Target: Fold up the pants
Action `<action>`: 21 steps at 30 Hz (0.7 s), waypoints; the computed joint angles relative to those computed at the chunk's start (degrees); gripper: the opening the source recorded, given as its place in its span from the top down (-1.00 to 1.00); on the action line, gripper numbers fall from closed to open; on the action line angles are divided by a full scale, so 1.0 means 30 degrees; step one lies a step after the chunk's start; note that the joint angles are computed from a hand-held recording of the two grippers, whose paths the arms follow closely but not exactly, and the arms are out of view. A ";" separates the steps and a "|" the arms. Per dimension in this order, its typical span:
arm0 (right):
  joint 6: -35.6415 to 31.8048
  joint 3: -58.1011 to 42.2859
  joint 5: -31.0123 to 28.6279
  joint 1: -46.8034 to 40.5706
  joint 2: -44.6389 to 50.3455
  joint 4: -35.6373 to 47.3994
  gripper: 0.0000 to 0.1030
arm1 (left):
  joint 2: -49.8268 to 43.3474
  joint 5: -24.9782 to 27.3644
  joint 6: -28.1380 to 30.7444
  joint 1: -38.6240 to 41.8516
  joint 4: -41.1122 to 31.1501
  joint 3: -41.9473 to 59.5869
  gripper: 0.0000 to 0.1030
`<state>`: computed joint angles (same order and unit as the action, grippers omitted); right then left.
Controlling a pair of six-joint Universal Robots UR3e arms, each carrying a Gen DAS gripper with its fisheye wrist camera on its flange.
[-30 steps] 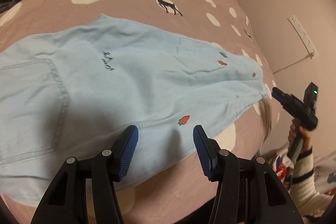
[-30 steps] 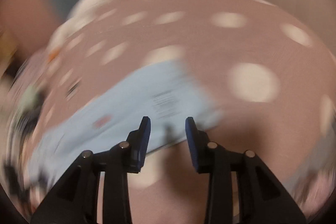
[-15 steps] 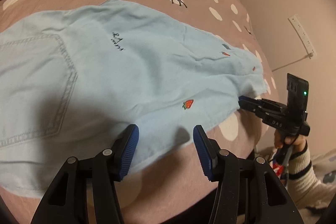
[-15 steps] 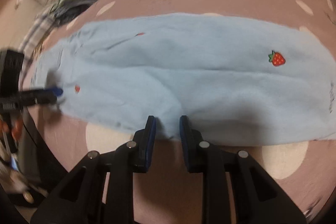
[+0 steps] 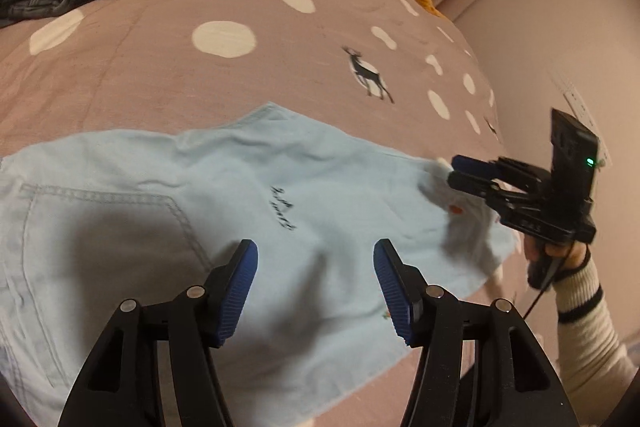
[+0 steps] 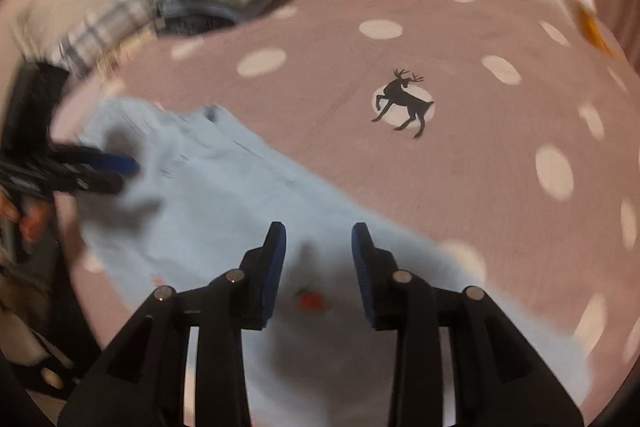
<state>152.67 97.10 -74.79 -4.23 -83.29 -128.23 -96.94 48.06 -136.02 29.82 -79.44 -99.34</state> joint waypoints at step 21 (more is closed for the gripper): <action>-0.4453 -0.7230 -0.2138 0.1637 0.5008 0.6267 0.36 | -0.2764 0.0560 -0.0765 -0.0584 0.0945 0.1979 -0.14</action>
<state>139.31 75.41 -81.20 0.69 -68.27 -109.43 -105.24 49.74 -138.32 28.07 -76.61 -93.40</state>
